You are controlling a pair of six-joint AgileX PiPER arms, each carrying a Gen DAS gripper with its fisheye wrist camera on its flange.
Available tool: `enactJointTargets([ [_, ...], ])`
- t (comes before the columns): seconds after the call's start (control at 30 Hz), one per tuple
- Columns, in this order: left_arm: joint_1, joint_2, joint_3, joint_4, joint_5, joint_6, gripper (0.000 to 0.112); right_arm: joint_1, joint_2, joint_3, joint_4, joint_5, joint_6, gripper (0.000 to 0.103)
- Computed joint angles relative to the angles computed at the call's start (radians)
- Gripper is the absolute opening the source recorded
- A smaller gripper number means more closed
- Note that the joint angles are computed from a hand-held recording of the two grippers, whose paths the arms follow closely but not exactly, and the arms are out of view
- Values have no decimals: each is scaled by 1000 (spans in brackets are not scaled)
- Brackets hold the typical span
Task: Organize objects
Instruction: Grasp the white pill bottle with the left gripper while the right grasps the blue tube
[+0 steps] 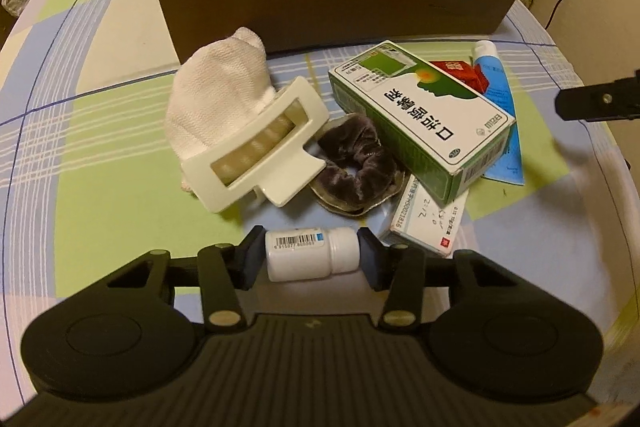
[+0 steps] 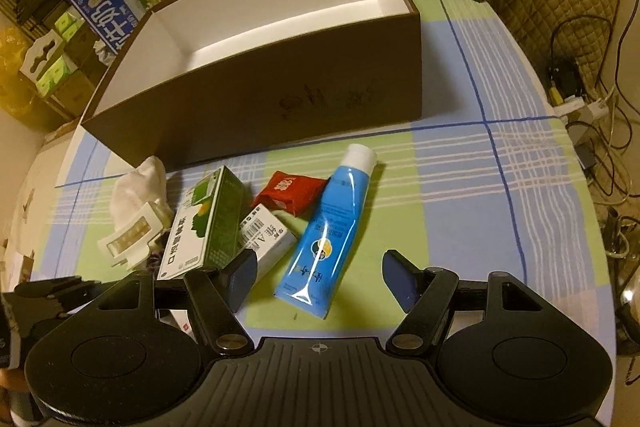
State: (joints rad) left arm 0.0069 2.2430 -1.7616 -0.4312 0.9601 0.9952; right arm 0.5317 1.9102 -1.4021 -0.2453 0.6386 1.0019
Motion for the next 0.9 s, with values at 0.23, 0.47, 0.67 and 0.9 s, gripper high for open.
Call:
enactJointTargets([
  [0.23, 38, -13, -9, 5, 8, 3, 44, -20, 76, -28, -54, -26, 17, 53],
  [0.47, 67, -17, -32, 20, 0, -37, 44, -57, 159, -62, -66, -64, 29, 47],
  [0.67, 74, -22, -33, 29, -3, -58, 44, -37, 228, -145, -173, -33, 105, 47],
  [0.9, 70, -20, -42, 34, -4, -67, 44, 8, 322, -285, -276, 107, 61, 42],
])
